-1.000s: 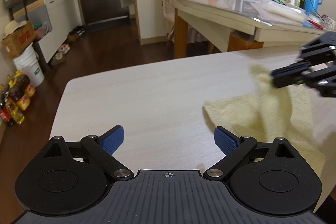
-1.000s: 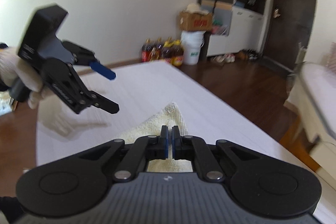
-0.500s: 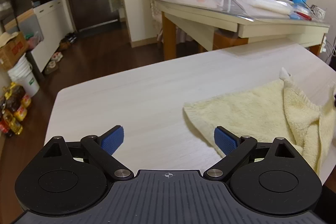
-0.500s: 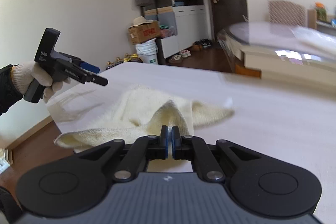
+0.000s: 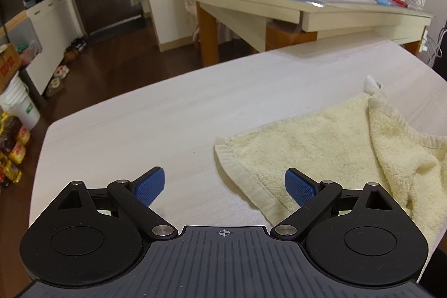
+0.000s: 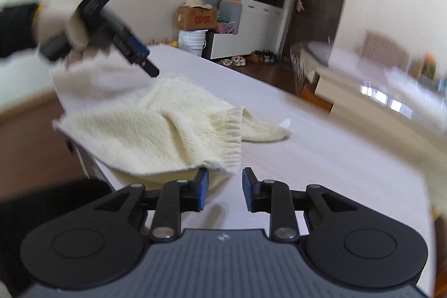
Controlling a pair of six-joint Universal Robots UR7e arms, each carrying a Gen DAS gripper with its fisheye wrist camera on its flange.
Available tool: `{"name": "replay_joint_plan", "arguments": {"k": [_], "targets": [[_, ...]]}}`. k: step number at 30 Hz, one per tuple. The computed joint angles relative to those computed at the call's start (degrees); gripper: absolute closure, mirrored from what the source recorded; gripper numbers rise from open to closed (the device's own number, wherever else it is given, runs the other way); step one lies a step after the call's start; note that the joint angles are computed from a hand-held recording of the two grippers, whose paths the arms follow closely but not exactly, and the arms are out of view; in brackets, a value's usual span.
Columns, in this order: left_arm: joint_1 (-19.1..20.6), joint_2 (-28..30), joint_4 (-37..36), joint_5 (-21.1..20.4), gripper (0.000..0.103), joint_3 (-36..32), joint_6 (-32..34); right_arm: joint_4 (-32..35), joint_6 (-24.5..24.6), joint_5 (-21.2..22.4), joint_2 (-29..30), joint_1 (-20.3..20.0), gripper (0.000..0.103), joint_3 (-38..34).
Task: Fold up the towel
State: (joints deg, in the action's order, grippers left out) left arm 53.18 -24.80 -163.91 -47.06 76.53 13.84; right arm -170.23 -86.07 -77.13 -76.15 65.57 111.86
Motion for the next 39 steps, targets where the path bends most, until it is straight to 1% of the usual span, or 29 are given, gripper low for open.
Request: {"name": "replay_joint_plan", "arguments": {"k": [2, 4, 5, 7, 8, 9, 10, 11, 12, 16, 21, 23, 24, 26, 27, 28, 29, 31, 32, 34, 36, 39], "targets": [[0.3, 0.5, 1.3, -0.1, 0.007, -1.0, -0.1, -2.1, -6.7, 0.0, 0.2, 0.2, 0.07, 1.0], [0.4, 0.9, 1.9, 0.0, 0.007, -1.9, 0.0, -3.7, -11.8, 0.0, 0.6, 0.4, 0.07, 1.6], [0.4, 1.1, 2.2, -0.1, 0.007, -2.3, 0.1, -3.8, -13.6, -0.1, 0.8, 0.6, 0.071, 1.6], [0.5, 1.6, 2.7, -0.2, 0.007, -3.2, 0.1, -3.6, -15.6, -1.3, 1.4, 1.1, 0.08, 1.3], [0.6, 1.9, 3.1, -0.4, 0.007, -3.7, 0.0, -3.1, -16.0, -1.9, 1.5, 1.2, 0.094, 1.1], [0.7, 2.1, 3.4, -0.5, 0.009, -4.1, -0.6, -2.7, -16.1, -2.2, 1.5, 1.3, 0.098, 1.0], [0.8, 2.2, 3.8, -0.5, 0.012, -4.4, -1.2, -2.5, -16.0, -2.2, 1.4, 1.2, 0.098, 1.1], [0.9, 2.3, 4.8, -0.8, 0.022, -4.8, -1.7, -2.6, -15.7, -2.2, 1.1, 1.0, 0.098, 1.3], [1.0, 2.4, 5.7, -1.1, 0.027, -5.2, -2.3, -3.0, -15.3, -2.2, 0.8, 0.8, 0.098, 1.6], [1.0, 2.8, 6.2, -1.0, 0.027, -5.5, -2.0, -4.3, -13.6, -2.5, -1.1, -0.3, 0.098, 3.0], [0.9, 2.4, 6.5, -2.1, 0.043, -5.1, -2.4, -4.3, -11.3, -3.2, -4.6, -2.1, 0.098, 5.4], [0.8, 2.3, 6.2, -2.1, 0.047, -4.8, -2.4, -4.3, -10.9, -3.7, -5.4, -2.3, 0.098, 6.1], [0.8, 2.3, 6.0, -2.4, 0.054, -4.6, -2.4, -4.1, -10.6, -3.7, -5.7, -2.4, 0.098, 6.4], [0.8, 2.2, 5.6, -2.5, 0.059, -4.4, -2.6, -3.1, -9.9, -3.6, -6.5, -2.7, 0.098, 7.0], [0.7, 2.4, 5.2, -2.1, 0.065, -4.4, -2.5, -2.6, -9.8, -4.0, -6.6, -2.6, 0.098, 7.0], [0.6, 2.5, 4.5, -1.3, 0.066, -4.4, -2.3, -2.9, -10.1, -4.5, -6.6, -2.5, 0.098, 7.3], [0.7, 2.6, 4.7, -1.6, 0.068, -4.6, -2.5, -3.2, -10.1, -4.8, -6.6, -2.6, 0.098, 7.6], [0.8, 2.8, 4.6, -1.1, 0.071, -5.0, -2.5, -1.8, -9.1, -5.1, -6.9, -2.6, 0.098, 7.4], [0.8, 3.1, 4.3, -0.4, 0.072, -5.3, -2.2, -1.2, -8.7, -4.9, -7.0, -2.7, 0.095, 7.3], [0.8, 3.5, 4.3, 0.1, 0.072, -6.0, -1.8, 2.6, -6.2, -2.4, -7.9, -3.1, 0.091, 6.4], [0.9, 3.7, 4.4, 0.2, 0.073, -6.4, -1.5, 6.8, -2.6, 1.4, -8.6, -3.5, 0.085, 4.8], [0.9, 3.9, 4.0, 0.3, 0.073, -6.5, -0.9, 9.8, 1.2, 4.6, -8.6, -3.5, 0.078, 2.7]]}}
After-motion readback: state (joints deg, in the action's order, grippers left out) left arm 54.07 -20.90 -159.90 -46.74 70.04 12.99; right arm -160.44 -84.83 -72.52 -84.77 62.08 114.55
